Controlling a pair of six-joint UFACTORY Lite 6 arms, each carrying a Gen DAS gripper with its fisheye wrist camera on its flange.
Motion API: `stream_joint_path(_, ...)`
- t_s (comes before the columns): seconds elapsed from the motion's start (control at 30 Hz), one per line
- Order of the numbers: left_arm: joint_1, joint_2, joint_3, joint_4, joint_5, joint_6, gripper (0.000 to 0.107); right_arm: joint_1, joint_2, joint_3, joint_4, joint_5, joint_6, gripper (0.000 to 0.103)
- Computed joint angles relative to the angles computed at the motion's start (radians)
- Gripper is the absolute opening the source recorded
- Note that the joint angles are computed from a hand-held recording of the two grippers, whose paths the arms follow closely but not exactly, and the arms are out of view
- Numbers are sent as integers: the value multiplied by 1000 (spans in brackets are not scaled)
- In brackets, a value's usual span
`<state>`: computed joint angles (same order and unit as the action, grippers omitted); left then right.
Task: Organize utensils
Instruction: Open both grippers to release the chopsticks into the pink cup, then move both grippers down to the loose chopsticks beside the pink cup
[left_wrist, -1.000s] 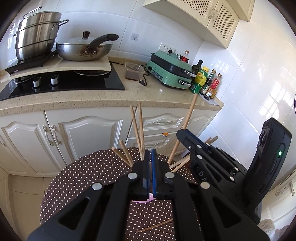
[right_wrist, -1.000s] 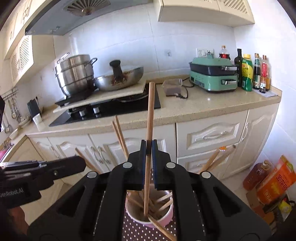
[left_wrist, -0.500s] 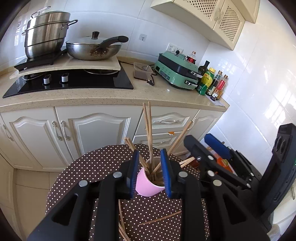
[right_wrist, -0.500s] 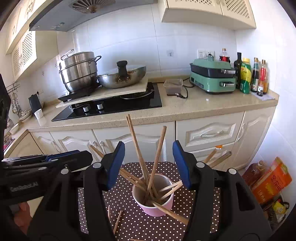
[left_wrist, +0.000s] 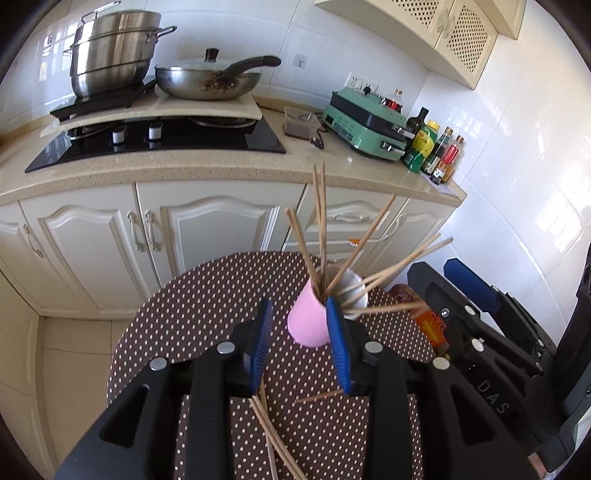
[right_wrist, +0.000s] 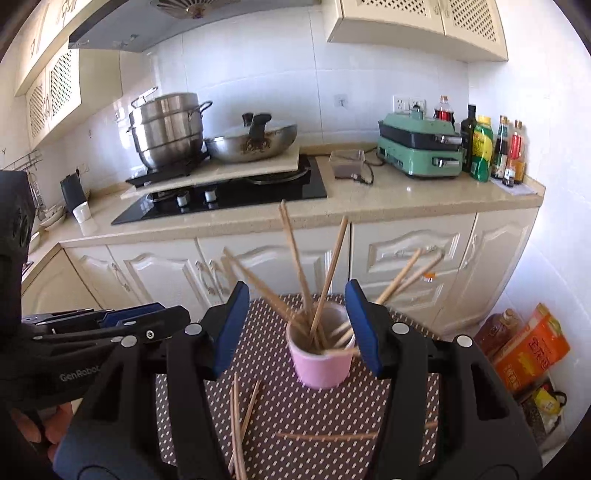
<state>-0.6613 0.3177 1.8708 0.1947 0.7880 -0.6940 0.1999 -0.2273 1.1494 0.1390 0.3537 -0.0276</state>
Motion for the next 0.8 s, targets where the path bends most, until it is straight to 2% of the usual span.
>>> stream_joint_path(0.2,23,-81,-199,-56,1,11,30,76,-49,-102,-125,30,152,54)
stream_joint_path(0.43,63,-83,-355,-174,-9,76,30,119,-50,-221,-122,56,191,54)
stream_joint_path(0.6,66,-26,-403,-227,-23,115,30,110,-35,-298,-62,56,133,54)
stream_joint_path(0.8,58,64,-390,-257,-43,136,30,48,4,-339,80,70,-31,54)
